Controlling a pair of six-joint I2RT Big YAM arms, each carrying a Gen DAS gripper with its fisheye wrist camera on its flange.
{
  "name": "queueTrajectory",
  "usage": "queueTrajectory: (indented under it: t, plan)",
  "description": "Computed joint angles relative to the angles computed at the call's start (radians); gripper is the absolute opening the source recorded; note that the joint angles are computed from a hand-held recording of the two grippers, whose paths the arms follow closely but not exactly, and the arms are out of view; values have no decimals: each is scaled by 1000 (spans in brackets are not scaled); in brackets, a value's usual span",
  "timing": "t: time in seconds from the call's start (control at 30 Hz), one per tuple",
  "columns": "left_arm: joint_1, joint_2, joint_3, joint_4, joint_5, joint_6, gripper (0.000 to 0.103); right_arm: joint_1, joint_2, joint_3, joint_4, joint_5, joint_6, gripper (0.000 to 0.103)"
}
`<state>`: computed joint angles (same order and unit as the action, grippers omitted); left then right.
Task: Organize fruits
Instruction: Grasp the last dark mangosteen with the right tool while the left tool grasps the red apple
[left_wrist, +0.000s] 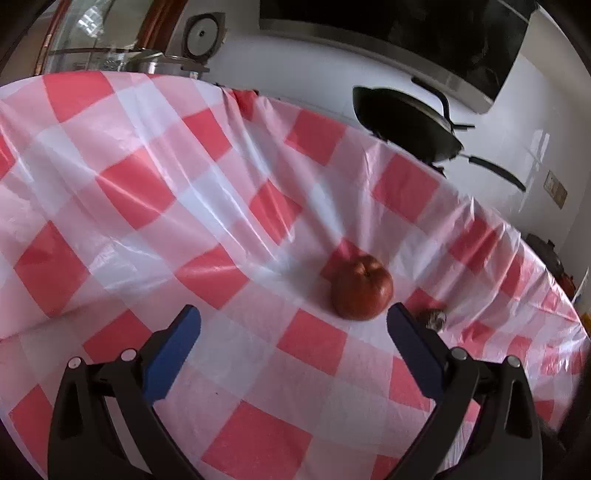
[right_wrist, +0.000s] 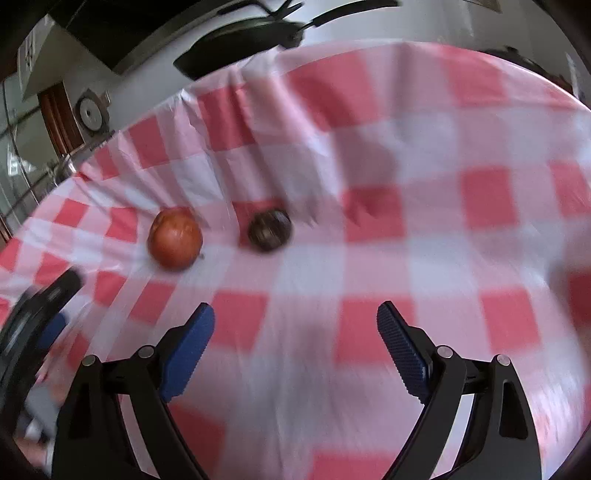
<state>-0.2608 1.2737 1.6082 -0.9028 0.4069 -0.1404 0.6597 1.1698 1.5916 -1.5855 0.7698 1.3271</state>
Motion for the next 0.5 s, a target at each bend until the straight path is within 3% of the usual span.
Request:
queueTrajectory:
  t: [0.17,0.5]
  plan:
    - [13,16,19,-10,-5,0,101,-135,76,50,106,-86,-183,79]
    - [22,40,40,-58,10,-11,101,-271,163,118,72,-204,-229,60]
